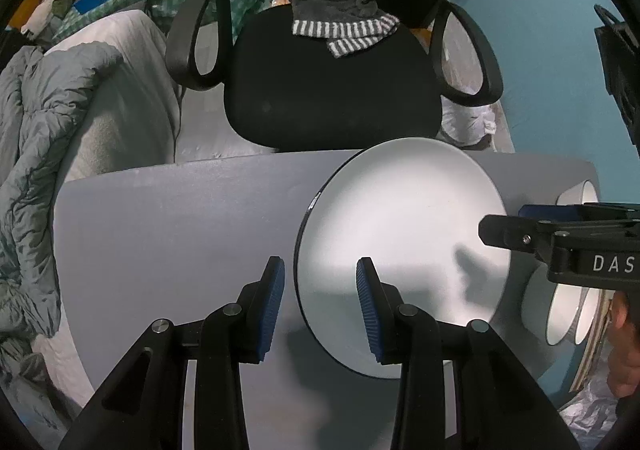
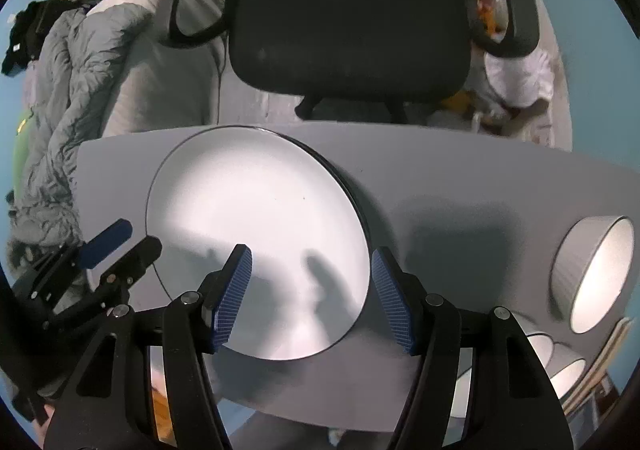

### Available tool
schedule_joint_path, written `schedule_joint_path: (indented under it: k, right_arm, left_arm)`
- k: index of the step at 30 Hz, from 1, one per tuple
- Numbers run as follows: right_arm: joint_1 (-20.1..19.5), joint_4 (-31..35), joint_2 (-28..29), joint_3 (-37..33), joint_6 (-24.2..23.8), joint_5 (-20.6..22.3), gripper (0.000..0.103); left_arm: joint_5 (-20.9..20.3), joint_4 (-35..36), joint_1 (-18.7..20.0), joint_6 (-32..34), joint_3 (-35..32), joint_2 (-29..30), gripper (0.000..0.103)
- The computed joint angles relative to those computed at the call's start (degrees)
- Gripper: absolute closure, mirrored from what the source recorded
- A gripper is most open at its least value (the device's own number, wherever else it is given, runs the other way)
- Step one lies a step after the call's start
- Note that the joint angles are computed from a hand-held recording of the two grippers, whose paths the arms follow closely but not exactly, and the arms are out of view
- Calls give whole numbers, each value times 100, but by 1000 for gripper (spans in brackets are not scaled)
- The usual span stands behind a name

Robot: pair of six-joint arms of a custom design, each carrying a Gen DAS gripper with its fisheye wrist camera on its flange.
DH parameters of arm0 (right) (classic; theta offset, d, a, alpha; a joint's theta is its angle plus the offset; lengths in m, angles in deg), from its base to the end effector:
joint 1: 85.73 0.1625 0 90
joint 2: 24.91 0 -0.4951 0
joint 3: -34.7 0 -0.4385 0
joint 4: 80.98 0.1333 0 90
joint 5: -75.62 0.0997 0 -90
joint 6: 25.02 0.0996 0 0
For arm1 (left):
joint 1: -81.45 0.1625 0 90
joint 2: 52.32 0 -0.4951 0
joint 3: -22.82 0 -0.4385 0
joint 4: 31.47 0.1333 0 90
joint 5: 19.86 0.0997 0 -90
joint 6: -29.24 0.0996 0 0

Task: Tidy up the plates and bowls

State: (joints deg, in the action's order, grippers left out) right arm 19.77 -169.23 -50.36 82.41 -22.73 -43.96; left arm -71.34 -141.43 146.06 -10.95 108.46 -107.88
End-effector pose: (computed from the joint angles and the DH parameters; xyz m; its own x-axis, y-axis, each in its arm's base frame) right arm 0.3239 -0.8532 0.0895 -0.7935 -0.3905 0.4668 -0.2126 0.8966 0.3886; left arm -0.1425 -0.7558 0.2568 -0.7765 -0.2421 -0.5817 -0.1034 0.9597 -0.2614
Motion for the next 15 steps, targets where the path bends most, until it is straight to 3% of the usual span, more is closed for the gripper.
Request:
schedule_joint_path:
  k: [8, 15]
  right_arm:
    - [279, -1059, -391, 663, -663, -590, 37]
    - [437, -1808, -809, 1235, -954, -725, 37]
  left_arm:
    - [204, -307, -287, -291, 303, -303, 52]
    - [381, -487, -660, -776, 731, -706, 48]
